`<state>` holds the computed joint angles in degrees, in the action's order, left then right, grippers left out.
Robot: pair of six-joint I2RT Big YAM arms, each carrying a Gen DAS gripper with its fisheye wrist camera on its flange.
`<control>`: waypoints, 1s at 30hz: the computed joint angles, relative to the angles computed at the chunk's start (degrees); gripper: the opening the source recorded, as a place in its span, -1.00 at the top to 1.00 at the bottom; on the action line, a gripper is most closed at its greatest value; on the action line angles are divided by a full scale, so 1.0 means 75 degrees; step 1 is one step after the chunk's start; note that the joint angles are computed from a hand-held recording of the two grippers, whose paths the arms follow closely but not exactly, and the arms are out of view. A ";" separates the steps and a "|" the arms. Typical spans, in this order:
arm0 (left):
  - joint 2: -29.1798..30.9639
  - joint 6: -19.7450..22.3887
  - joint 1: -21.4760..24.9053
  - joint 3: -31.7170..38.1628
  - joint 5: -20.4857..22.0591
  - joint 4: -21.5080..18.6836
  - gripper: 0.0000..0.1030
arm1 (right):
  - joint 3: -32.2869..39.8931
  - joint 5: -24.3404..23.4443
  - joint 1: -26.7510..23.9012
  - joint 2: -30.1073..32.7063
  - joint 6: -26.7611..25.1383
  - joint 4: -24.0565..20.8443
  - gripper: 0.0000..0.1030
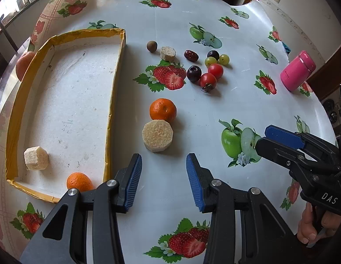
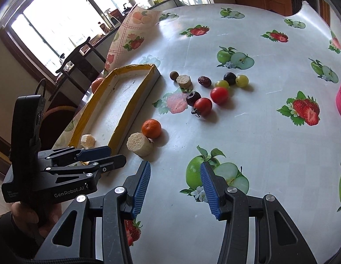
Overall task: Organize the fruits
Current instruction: 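Withdraw both open tools from the tray back toward the fruit cluster, then grasp the round pale slice with the left tool while the right grasps a red tomato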
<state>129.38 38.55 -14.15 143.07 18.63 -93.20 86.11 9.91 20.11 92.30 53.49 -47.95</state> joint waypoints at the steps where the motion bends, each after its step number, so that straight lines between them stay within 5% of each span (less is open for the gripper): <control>1: 0.0035 -0.0011 -0.0016 0.0022 -0.0025 0.0005 0.23 | 0.0012 -0.0008 -0.0016 0.0025 -0.0003 -0.0002 0.04; 11: 0.0433 -0.0197 -0.0271 0.0191 -0.0460 0.0115 0.23 | 0.0584 -0.0233 -0.0547 0.0848 -0.0076 -0.0178 0.08; 22: 0.1442 -0.0455 -0.0324 0.1833 -0.0543 -0.0469 0.13 | 0.1640 -0.0359 -0.1087 0.1979 -0.0361 -0.0464 0.18; 30: 0.0941 -0.0252 -0.0388 0.0885 -0.0477 0.0189 0.32 | 0.1720 -0.0281 -0.1171 0.2100 -0.0389 -0.0341 0.42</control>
